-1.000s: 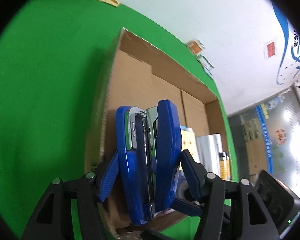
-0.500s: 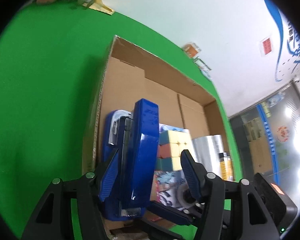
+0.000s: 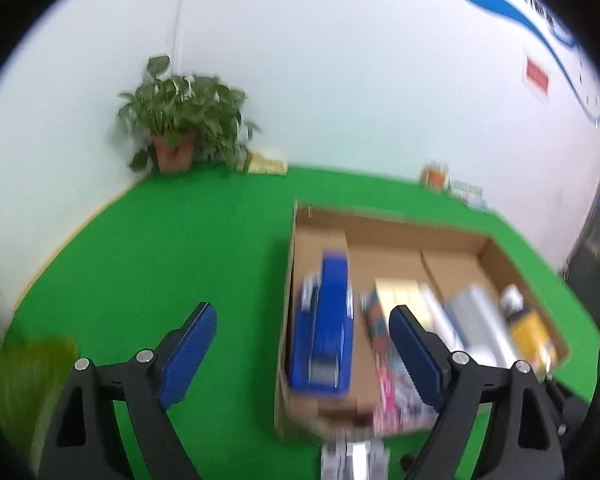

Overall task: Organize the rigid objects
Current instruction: 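Move both grippers from the tray to the white phone stand, then grasp the white phone stand with both grippers and lift it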

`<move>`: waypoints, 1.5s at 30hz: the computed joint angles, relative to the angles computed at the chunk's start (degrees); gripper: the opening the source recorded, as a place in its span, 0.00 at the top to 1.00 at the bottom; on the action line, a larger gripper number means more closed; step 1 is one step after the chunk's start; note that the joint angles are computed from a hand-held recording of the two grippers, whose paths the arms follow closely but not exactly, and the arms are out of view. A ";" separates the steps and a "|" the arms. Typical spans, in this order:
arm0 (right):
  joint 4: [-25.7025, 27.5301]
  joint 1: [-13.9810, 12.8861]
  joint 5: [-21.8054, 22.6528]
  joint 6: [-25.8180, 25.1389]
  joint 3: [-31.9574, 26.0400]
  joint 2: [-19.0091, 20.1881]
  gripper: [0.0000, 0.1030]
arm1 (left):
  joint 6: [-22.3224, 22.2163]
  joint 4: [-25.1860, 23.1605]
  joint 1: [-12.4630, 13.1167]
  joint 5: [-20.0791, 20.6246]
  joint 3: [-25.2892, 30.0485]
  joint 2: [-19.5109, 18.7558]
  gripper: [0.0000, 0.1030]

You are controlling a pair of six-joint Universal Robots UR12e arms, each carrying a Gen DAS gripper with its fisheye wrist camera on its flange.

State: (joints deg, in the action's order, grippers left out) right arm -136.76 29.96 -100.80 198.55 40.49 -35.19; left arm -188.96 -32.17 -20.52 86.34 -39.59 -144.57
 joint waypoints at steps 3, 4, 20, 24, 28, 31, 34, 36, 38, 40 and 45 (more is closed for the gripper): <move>-3.45 -0.52 5.33 1.59 9.02 -4.19 0.01 | -3.25 -3.80 1.33 -9.11 -5.56 2.73 0.14; -4.72 -0.53 6.54 1.16 11.82 -5.45 0.01 | -4.67 -3.48 1.83 -12.46 -6.99 3.22 0.14; -5.58 -1.25 13.33 0.78 25.22 -12.07 0.01 | -2.91 -28.15 1.60 -28.29 -1.04 -0.81 0.19; -5.47 -1.76 13.85 0.04 25.95 -12.74 0.01 | -1.95 -28.77 1.10 -34.24 -1.11 -1.03 0.19; -3.39 -2.06 13.34 -1.03 25.41 -12.56 0.01 | -6.91 -22.23 1.34 -37.34 -4.65 0.17 0.19; -3.17 -1.84 11.88 -2.63 24.15 -11.73 0.01 | -7.81 -20.83 1.36 -34.98 -6.13 1.10 0.19; 1.48 -1.60 11.88 -4.01 20.58 -9.91 0.04 | -9.70 -19.58 1.81 -33.86 -7.92 2.03 0.19; 2.78 -1.42 11.47 -4.09 19.38 -9.20 0.05 | -10.81 -19.11 1.61 -32.45 -7.97 2.24 0.20; 2.69 -1.05 10.33 -4.97 19.22 -9.05 0.07 | -11.02 -18.55 2.12 -32.45 -9.19 2.96 0.20; 2.64 -0.61 8.45 -5.70 19.14 -8.98 0.15 | -10.93 -18.36 2.42 -32.11 -10.17 3.51 0.20; 2.14 -0.27 6.82 -5.07 20.09 -9.71 0.37 | -9.93 -19.22 2.42 -31.50 -10.65 3.77 0.20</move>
State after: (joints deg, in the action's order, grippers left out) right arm -134.62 29.68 -93.99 193.48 60.58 -44.91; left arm -198.90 -51.39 -18.11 54.84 -50.24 -140.80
